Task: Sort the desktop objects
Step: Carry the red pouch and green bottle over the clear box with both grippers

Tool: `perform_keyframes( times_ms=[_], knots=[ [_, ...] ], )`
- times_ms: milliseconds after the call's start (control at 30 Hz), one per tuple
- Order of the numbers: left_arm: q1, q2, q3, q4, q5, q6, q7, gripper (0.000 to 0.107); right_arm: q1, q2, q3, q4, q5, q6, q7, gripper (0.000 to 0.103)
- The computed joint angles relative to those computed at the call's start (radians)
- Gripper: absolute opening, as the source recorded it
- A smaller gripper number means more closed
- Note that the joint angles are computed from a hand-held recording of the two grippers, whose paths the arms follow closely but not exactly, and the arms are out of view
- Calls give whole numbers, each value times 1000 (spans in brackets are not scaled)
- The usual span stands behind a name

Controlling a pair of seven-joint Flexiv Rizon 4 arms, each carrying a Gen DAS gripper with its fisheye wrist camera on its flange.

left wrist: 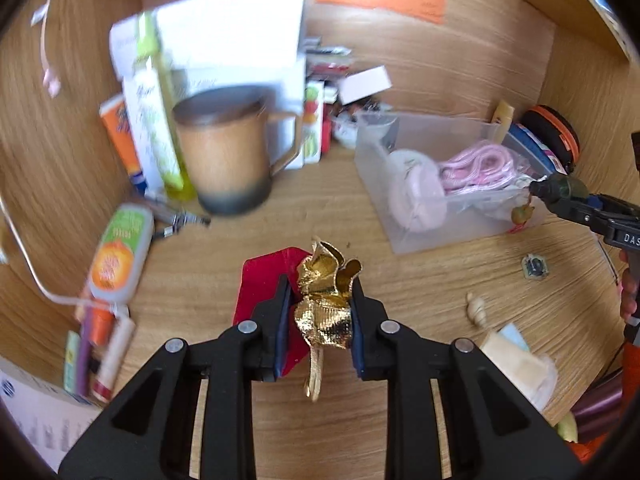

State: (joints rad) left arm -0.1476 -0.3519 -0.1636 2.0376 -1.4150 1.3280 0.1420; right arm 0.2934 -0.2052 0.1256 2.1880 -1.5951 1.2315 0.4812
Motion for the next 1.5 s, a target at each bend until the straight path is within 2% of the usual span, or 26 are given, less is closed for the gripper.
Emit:
perform_keyframes(
  times_ms=[200, 333, 667, 900, 1267, 1500],
  knots=[
    [-15, 2, -11, -19, 23, -11, 11, 24, -14, 16, -2, 8, -9, 6, 7, 61],
    [-33, 3, -30, -35, -6, -3, 46, 24, -23, 28, -3, 12, -16, 4, 12, 61],
    [-63, -7, -45, -86, 4, -41, 37, 24, -57, 39, -10, 3, -58, 27, 31, 61],
    [-49, -15, -50, -128, 52, -119, -30, 24, -78, 24, -14, -17, -78, 47, 41, 61],
    [-23, -56, -66, -210, 132, -189, -123, 24, -100, -32, -30, -77, -80, 93, 16, 61],
    [-7, -114, -89, -278, 229, -181, -205, 24, -98, -82, -44, -122, -34, 128, -43, 61]
  ],
)
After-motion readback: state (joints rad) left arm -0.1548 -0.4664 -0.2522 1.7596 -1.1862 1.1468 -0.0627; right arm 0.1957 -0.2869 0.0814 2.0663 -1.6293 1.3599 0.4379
